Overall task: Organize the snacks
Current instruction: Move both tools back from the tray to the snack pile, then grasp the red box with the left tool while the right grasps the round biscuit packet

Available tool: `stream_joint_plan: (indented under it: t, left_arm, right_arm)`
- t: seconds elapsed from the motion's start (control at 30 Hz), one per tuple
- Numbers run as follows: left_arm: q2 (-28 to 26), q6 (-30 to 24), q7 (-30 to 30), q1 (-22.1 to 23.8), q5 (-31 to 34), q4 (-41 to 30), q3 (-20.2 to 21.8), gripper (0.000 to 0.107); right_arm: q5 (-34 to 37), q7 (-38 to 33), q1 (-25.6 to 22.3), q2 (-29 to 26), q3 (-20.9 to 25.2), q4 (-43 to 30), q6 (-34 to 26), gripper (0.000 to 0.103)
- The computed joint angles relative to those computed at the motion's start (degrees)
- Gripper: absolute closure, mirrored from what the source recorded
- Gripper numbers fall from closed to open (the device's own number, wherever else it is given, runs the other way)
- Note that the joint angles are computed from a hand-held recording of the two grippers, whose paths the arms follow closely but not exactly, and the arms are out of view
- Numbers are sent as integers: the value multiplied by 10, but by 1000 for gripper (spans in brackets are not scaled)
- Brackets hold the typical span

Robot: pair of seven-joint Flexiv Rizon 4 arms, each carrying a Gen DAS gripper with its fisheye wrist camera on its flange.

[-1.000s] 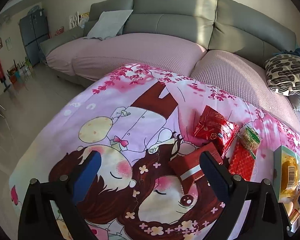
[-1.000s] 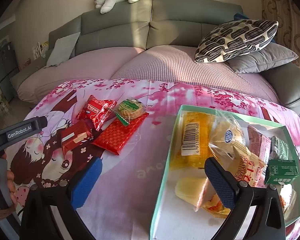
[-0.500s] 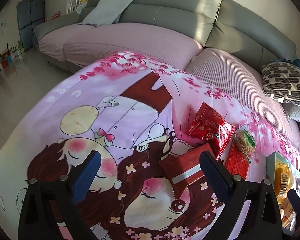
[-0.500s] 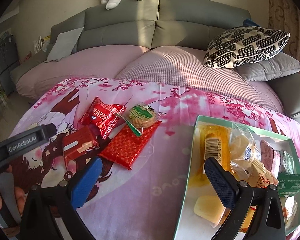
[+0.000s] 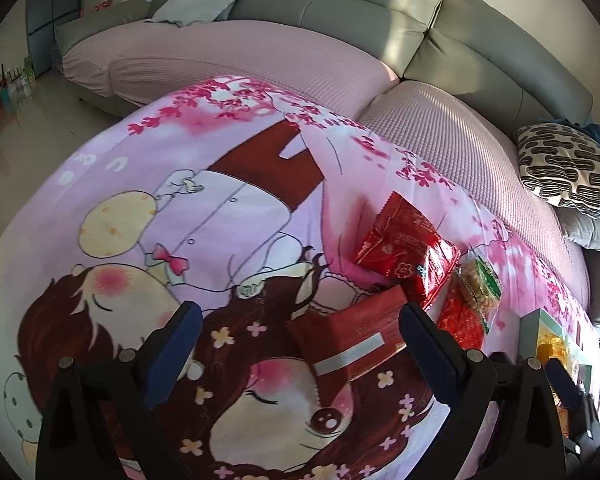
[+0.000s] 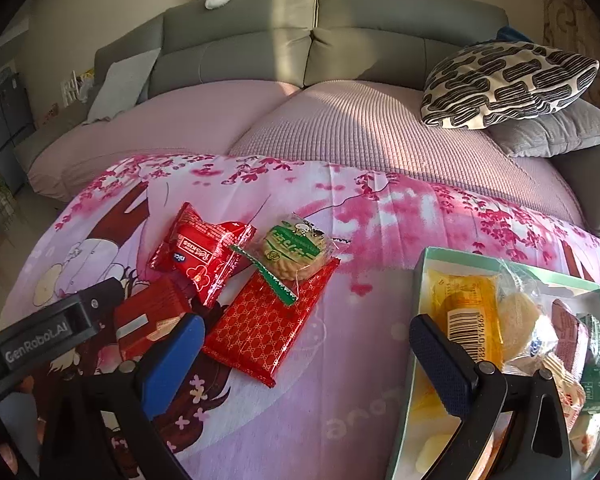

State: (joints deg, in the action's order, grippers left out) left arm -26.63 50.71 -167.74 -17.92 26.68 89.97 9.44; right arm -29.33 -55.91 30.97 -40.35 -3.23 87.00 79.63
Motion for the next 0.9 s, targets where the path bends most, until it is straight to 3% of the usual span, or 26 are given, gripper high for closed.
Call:
stream_joint_plan:
  t: [0.6,0.9]
  left_arm:
    - [-13,27,19,13,-44,11,1,8]
    - [-8,13,2,12,-44,21,9,8]
  right_arm:
    - [26,-56,-3,-64,37,-89,-75,6]
    - [38,-61,-1,-73,37,-109,-105,8]
